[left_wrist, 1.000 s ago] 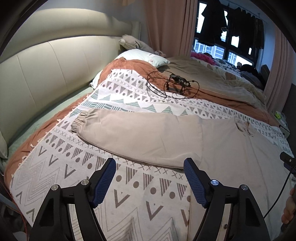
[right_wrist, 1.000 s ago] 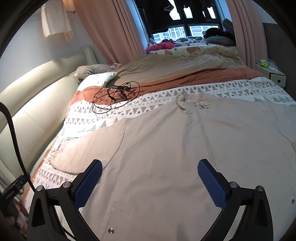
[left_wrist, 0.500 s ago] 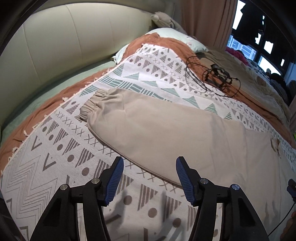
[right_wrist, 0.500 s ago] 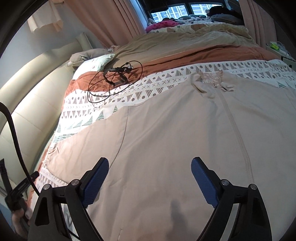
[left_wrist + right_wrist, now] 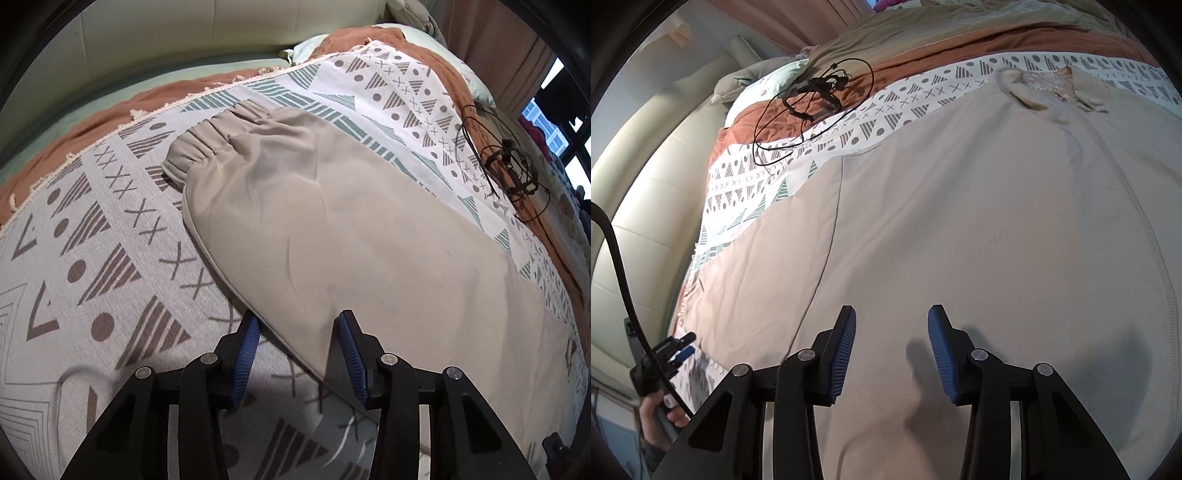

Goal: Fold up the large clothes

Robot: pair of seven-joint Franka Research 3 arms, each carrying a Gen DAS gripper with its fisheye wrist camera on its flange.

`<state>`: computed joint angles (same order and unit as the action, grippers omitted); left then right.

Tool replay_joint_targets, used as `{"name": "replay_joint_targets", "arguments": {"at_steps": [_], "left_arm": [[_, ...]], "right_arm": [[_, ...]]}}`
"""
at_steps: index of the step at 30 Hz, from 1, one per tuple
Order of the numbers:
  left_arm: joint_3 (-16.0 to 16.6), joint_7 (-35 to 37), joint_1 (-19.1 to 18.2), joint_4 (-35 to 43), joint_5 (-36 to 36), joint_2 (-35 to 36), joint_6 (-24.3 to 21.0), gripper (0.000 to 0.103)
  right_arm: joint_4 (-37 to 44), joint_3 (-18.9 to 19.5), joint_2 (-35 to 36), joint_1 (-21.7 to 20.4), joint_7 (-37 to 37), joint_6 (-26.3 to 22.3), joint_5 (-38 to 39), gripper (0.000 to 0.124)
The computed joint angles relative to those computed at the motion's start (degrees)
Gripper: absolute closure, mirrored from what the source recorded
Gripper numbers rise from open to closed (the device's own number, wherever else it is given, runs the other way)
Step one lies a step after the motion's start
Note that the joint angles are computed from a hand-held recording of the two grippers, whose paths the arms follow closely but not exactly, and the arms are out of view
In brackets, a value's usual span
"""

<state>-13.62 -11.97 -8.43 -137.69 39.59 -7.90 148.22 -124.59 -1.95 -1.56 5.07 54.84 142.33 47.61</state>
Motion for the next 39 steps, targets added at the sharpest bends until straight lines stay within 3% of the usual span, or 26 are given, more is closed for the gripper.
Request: {"name": "replay_joint_targets", "arguments": {"at_steps": [1,4,8,12,20,23,29,39], "left_arm": [[-0.1,-1.1,0.3,0.3,0.6,0.0,-1.3,0.077],[0.6,-2.6,0.9,-0.3,0.3,-0.7,-0.4,0.099],[-0.7,-2.9,0.9,0.9,3.1,-3.3,-3.1,0.1],[-1.7,0.4,0.3,3.6,4.2,-6.0,-4.9,0.1],[-4.5,8.9,-2.3,14.7,4.8,-5.1,-11.1,0.101],[-5.5,11.0,-3.8,19.6,5.4,-3.3,-13.2,0.101],[-6.7,14.1,-8.2,30.5,7.0,2.7,-16.0,0.101],[-5.6,19.5,-19.2,50.2,7.9,16.6,-21.3,0.101]], "right_arm": [[0.2,0.1,0.3,0.1,0.2,-0.3,0.3,0.084],[0.8,0.1,1.4,0.0,0.4,-2.8,2.1,0.094],[0.7,0.7,1.7,0.2,-3.6,-7.4,6.9,0.113],[-0.3,1.5,0.9,1.4,-7.1,-9.8,10.8,0.115],[-0.5,2.7,3.0,3.3,-6.7,-14.5,13.7,0.116],[-1.1,3.1,3.9,3.6,-6.7,-13.3,14.5,0.117],[1.0,1.6,3.3,1.5,-2.5,-19.5,12.2,0.117],[-3.3,-3.0,-9.0,-2.1,-2.3,-19.7,9.9,0.117]]}}
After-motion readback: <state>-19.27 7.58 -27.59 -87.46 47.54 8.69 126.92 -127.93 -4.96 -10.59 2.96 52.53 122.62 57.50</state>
